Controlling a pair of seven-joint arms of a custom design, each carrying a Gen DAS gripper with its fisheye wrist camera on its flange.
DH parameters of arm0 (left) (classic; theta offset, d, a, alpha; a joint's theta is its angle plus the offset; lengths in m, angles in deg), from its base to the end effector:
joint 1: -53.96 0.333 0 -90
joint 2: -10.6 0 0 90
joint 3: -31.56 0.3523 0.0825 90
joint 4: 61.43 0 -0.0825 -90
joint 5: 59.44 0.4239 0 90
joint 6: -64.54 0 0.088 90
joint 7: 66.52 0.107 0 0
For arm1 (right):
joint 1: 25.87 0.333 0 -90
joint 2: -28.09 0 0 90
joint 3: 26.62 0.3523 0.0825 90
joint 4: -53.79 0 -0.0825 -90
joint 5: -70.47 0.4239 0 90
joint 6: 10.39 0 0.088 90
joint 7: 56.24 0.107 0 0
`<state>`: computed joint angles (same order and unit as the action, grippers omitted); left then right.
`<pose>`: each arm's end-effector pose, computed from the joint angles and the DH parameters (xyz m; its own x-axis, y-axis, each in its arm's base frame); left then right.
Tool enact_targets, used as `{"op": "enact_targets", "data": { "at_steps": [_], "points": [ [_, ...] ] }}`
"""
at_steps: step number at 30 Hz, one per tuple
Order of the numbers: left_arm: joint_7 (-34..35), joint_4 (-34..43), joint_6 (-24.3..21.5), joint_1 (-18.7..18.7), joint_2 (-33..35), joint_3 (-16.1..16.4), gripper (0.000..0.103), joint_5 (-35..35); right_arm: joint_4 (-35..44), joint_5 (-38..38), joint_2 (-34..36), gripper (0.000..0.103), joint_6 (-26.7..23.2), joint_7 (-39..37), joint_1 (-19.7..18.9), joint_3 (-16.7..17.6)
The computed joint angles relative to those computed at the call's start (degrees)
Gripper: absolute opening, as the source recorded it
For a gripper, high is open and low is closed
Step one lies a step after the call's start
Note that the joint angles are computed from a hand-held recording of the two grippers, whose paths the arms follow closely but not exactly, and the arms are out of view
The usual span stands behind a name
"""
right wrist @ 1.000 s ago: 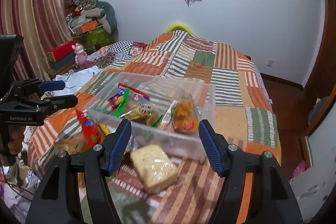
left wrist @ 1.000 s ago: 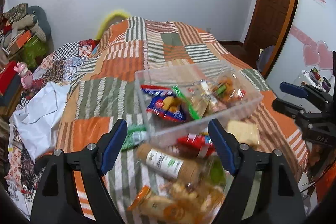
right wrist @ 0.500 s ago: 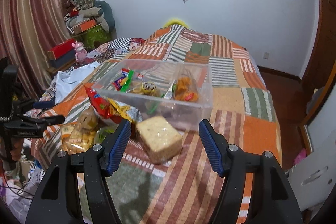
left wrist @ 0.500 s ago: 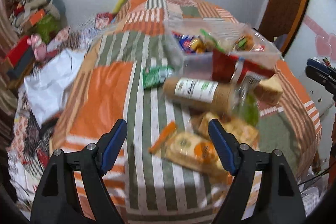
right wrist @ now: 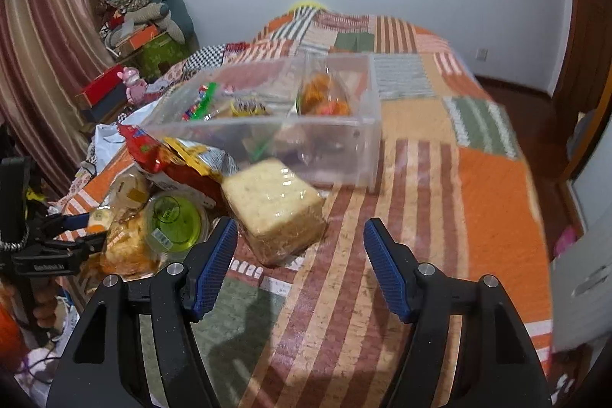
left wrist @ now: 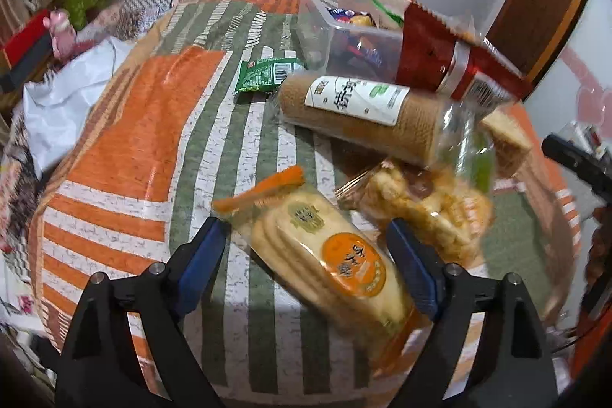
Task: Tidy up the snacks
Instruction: 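Move both tools back to the snacks beside the box, then grasp the yellow-wrapped bun with the left tool while the right tool grasps the bread cake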
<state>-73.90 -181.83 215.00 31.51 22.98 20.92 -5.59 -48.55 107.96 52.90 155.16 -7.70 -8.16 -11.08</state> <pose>0.5217 -0.3588 0.3527 0.3168 -0.9374 0.1449 -0.7570 -0.3419 -0.5568 0.6491 0.3532 0.3950 0.6530 -0.7390 -0.1659 -0.6168 -0.3918 -0.6826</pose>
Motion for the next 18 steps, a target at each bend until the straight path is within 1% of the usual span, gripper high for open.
{"op": "enact_targets", "data": {
  "at_steps": [2,4,6,8,10,14,17,18],
  "points": [
    [2.7,0.9,-2.5,-0.7,0.6,-0.4,0.087,0.6,1.1,-1.5,0.9,0.065,-1.1,1.4,1.0,-1.2],
    [2.8,0.7,-3.3,-1.1,0.4,-0.4,0.087,1.5,2.2,-2.6,1.6,0.065,-2.5,2.1,1.2,-1.5],
    [2.8,-0.3,-2.5,-0.8,-0.3,-0.4,0.087,1.2,4.0,-2.4,2.6,0.067,-4.9,2.0,0.7,-0.9],
    [1.1,-1.6,-2.4,-0.4,-1.3,-0.2,0.087,1.2,5.4,-2.7,3.5,0.069,-6.5,2.4,0.9,-1.1],
    [-0.3,-2.6,-1.6,0.2,-1.9,0.0,0.086,1.4,6.3,-3.0,4.0,0.069,-7.1,2.1,1.2,-1.1],
    [-2.6,-3.4,-0.5,0.9,-2.3,-0.1,0.085,2.3,7.6,-5.6,4.9,0.07,-7.9,2.3,2.8,-2.1],
    [-3.8,-2.9,-1.0,0.8,-2.0,-0.2,0.075,4.0,8.7,-7.8,5.8,0.07,-8.7,2.9,3.8,-2.8],
    [-4.0,-2.8,-1.1,0.8,-2.0,-0.2,0.07,4.4,9.1,-8.8,6.2,0.07,-8.7,3.4,4.3,-3.4]
  ]
}}
